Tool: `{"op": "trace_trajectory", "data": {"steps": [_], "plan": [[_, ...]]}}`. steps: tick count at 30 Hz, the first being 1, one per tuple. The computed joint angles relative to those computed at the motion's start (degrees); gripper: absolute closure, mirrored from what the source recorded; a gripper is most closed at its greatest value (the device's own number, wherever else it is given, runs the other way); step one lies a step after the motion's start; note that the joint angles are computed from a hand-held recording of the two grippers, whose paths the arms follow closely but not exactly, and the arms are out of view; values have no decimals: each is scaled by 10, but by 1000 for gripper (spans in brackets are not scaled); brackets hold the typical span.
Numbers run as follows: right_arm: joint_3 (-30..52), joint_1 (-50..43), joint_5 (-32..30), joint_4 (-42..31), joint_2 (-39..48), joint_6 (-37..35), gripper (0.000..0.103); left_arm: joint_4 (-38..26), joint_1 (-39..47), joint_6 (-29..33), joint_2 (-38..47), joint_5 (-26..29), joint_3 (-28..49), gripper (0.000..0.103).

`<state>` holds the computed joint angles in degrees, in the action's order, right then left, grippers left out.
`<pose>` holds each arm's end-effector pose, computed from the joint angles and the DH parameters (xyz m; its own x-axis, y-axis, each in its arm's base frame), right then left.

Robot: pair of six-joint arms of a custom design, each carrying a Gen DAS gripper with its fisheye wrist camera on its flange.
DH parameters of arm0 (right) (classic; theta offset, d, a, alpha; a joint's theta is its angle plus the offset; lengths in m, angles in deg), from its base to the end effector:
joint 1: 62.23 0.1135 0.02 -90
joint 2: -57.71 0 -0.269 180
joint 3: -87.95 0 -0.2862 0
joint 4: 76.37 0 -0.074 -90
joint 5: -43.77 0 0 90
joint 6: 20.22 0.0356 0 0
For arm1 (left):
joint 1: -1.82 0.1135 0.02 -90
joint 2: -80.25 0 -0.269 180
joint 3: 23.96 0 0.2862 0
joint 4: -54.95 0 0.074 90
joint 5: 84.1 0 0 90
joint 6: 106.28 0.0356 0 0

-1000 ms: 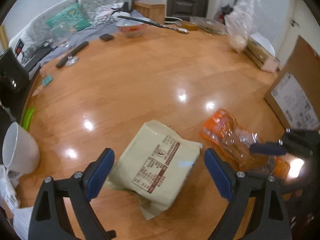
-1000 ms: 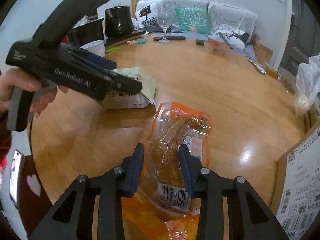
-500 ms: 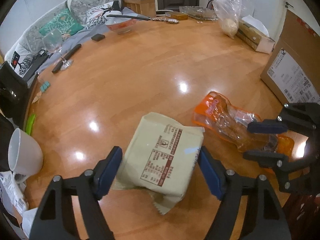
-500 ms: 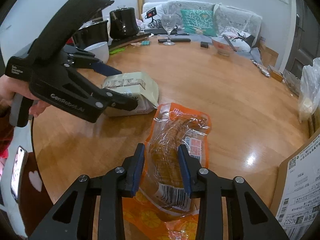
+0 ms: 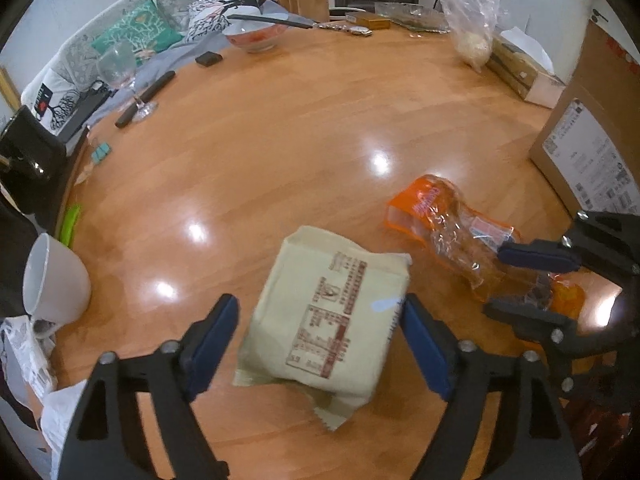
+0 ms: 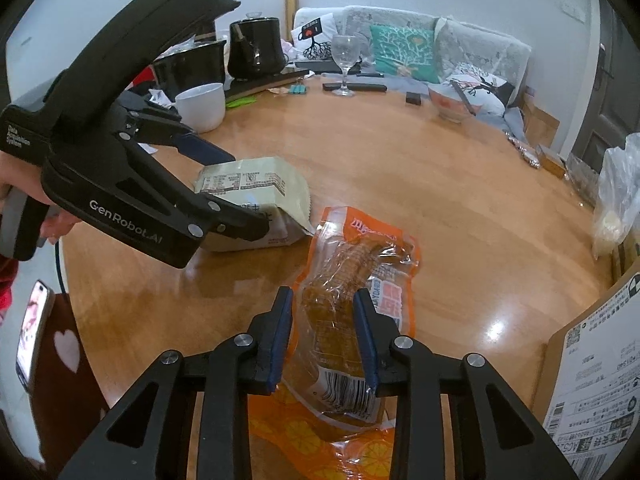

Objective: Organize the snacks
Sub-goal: 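Lift the beige pack with the left tool while the right grips the orange sausage bag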

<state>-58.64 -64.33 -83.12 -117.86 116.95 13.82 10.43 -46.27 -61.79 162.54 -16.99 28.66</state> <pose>0.1802 0.0148 0.1254 -0.3488 -0.6504 -0.6748 -0.8771 0.4802 -0.0095 0.1851 -0.1855 0.1356 -0.8890 0.0065 -0.4579 -0.0276 0.9973 0.0679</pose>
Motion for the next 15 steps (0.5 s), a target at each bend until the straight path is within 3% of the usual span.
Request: {"op": "trace_trajectory", "data": {"steps": [3,5,7,9,15], "plan": [[-1,-6,-4,-5,-1,-3,73,17,11,12,-3,10,-9,17],[-5,-12,-4,-3,-10,-4,67,30,16,28,-5,13,-18,15],[-5,-29,-16,-9,-16,-7,49,46,23,42,-12,22,-29,15],[-7,-44,-18,-10,-21,-4,37,64,32,53,-17,37,-41,15],[-3,-45,4,7,6,6,35,76,22,53,-16,36,-47,15]]}}
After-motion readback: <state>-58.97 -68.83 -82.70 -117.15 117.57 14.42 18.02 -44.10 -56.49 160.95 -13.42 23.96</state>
